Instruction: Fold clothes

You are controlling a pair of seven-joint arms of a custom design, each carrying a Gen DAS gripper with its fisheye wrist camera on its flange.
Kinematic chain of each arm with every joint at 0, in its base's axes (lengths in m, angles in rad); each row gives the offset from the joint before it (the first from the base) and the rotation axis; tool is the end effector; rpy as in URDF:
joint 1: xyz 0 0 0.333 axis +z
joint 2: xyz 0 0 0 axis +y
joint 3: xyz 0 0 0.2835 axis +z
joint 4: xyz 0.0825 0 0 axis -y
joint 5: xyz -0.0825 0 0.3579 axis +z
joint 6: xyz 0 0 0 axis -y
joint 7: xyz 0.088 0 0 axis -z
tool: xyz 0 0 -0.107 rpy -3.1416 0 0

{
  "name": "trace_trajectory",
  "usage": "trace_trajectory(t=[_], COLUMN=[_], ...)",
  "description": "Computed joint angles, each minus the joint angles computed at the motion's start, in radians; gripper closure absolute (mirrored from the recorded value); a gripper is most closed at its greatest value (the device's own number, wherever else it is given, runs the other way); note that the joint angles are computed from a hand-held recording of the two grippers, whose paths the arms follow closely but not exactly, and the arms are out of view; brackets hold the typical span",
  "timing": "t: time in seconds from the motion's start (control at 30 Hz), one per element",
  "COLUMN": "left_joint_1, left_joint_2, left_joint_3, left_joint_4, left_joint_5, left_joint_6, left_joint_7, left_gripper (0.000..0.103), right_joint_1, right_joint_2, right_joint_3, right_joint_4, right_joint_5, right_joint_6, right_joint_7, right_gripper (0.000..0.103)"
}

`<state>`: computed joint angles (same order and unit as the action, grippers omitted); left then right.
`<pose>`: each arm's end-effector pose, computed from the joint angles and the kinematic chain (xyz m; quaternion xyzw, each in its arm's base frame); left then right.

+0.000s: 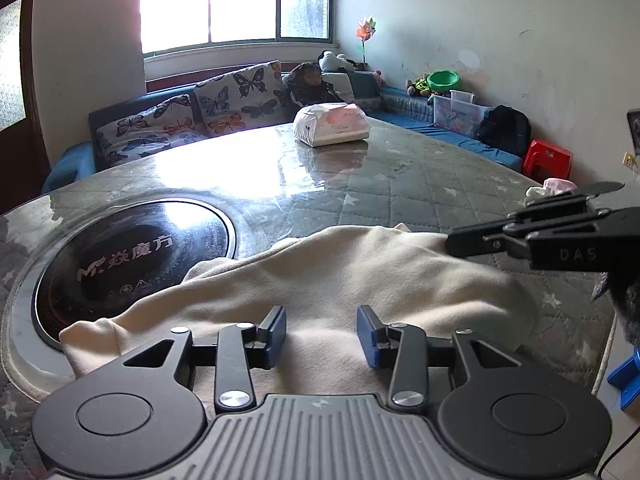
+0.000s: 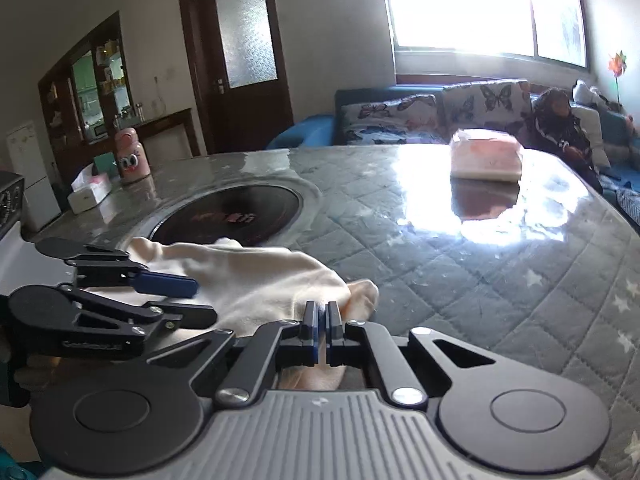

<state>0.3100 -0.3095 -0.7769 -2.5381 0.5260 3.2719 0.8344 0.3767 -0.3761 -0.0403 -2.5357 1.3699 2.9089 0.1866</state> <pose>0.3891 -0.2662 0.4333 -0.5032 0.7355 -0.3732 0.2579 0.4224 0.0841 0.4368 -0.7558 0.4654 -0.1747 0.4263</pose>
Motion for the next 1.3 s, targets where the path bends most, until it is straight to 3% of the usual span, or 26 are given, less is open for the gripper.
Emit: trace_trajectory(t=[0.1,0.3,0.57,0.73,0.83,0.9,1.07,1.3], left_joint_1=[0.019,-0.067,-0.053,-0.076,-0.097,-0.165,-0.382,-0.428], left_joint_2=[-0.015,-0.02,0.021,-0.005,0.002,0.022,0.017,-0.108], left_joint_3=[-0.022,0.049,-0.04,-0.048,-0.036,0.035,0.274,0.365], left_joint_4=[-0.003,-0.011,-0.002,-0.039,-0.046,-0.051,-0.093,-0.206], left_joint_5=[0.003,0.007,-0.046,-0.1,-0.137,-0.148,-0.157,-0.255], left_joint_6=[0.0,0.04,0.082,0.102,0.105,0.109,0.127,0.082], left_joint_7=[-0.002,0.035,0.176,0.232,0.258,0.268,0.257,0.188], left_gripper=[0.057,0.057,0.06,0.058,0.058,0.057,0.057,0.057], right_joint_1=[-0.002,-0.026,-0.048,-0.05,-0.054,-0.045,-0.029,-0.013], right_joint_2=[0.023,-0.015,-0.05,-0.052,-0.046,-0.039,-0.065,-0.063], right_joint_3=[-0.006,-0.019,-0.042,-0.04,-0.018,-0.02,-0.02,-0.014], right_joint_4=[0.006,0.0,0.011,0.0,-0.016,-0.027,-0.034,-0.035], right_joint_5=[0.0,0.003,-0.084,-0.123,-0.16,-0.152,-0.14,-0.169], right_joint_6=[-0.002,-0.034,-0.197,-0.256,-0.236,-0.212,-0.186,-0.165], right_joint_7=[-0.005,0.003,0.038,0.039,0.053,0.036,0.024,0.055], right_gripper=[0.101,0.1,0.1,0.1,0.1,0.102,0.101,0.097])
